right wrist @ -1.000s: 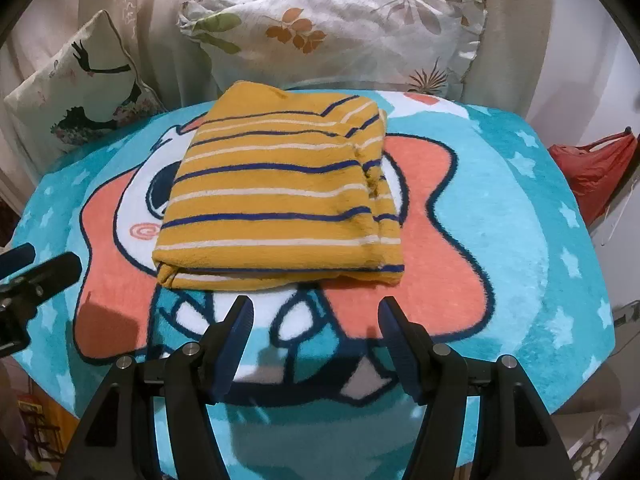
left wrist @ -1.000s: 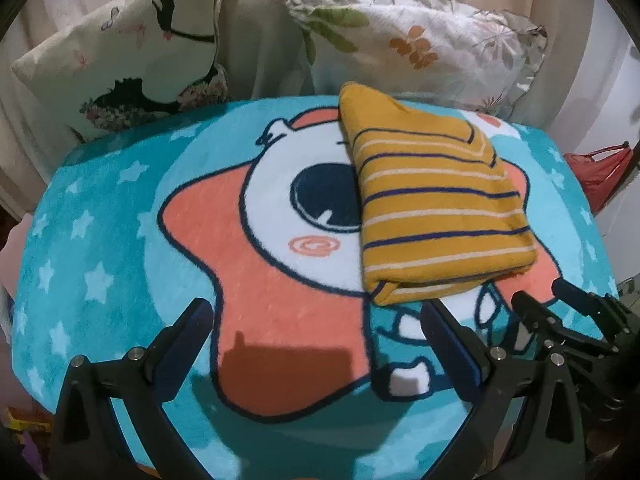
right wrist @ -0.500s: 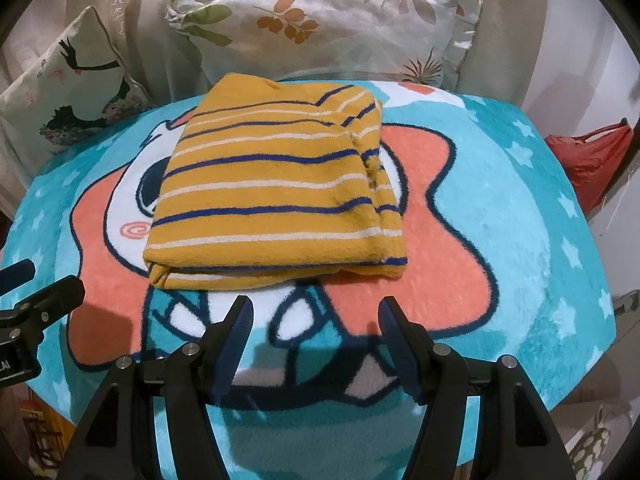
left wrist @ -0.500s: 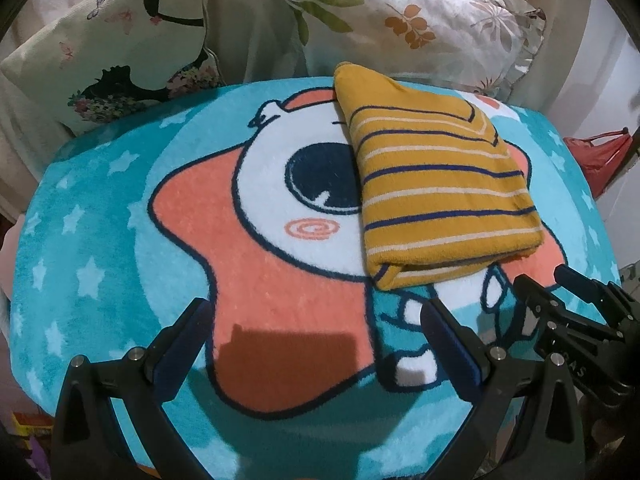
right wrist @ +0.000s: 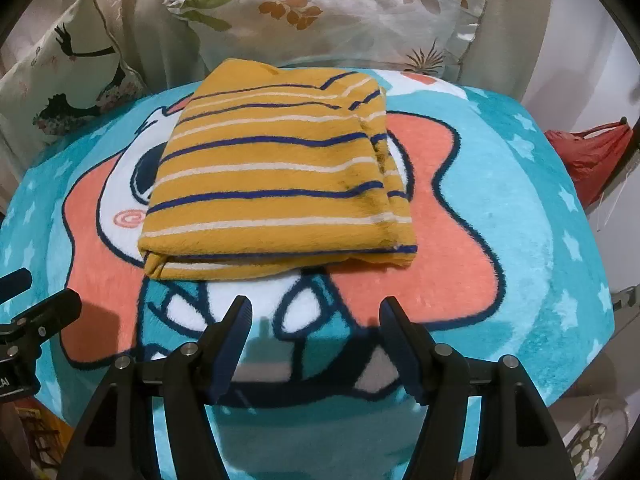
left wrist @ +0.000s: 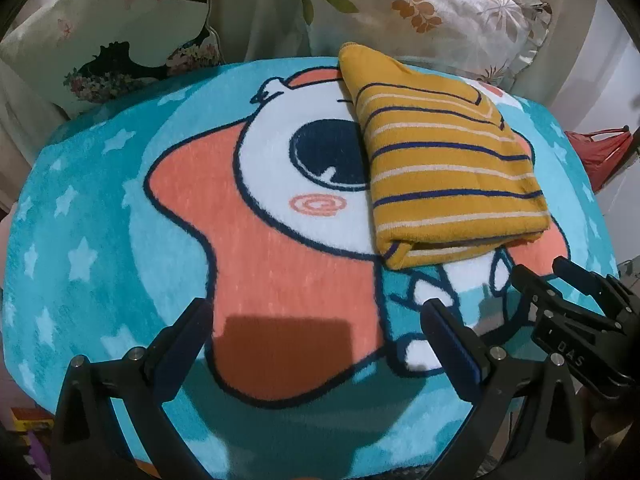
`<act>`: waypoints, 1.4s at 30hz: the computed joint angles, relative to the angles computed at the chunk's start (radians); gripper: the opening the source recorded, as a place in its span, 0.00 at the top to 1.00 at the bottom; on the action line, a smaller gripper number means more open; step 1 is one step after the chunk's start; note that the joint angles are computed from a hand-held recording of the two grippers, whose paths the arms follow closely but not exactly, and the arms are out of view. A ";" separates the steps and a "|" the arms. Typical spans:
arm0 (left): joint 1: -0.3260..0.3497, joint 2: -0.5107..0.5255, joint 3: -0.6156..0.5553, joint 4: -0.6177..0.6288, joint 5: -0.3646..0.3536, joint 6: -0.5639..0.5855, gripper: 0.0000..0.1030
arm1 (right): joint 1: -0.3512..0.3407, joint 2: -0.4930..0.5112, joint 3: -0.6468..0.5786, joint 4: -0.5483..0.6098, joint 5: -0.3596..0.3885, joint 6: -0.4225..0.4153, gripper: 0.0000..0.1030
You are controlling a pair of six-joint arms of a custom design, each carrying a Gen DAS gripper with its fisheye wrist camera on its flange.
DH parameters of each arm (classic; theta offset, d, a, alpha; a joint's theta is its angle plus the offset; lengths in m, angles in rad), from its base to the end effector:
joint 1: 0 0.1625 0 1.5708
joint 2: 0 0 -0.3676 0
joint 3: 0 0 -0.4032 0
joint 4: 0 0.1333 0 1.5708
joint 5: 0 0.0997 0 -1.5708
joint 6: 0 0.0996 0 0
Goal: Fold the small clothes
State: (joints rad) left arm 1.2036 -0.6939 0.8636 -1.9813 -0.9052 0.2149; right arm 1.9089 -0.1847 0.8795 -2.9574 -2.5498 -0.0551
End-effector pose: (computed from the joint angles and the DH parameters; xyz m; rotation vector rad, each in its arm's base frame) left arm -0.1038 -0.8124 0.2772 0.6105 2.3982 -0.3633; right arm 0.3076 -0.7222 -0.0073 0.0148 -2.1430 0.9090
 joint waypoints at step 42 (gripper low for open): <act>-0.086 -0.027 0.164 -0.014 0.029 -0.228 0.00 | -0.068 -0.212 0.282 -0.133 0.083 -0.175 0.30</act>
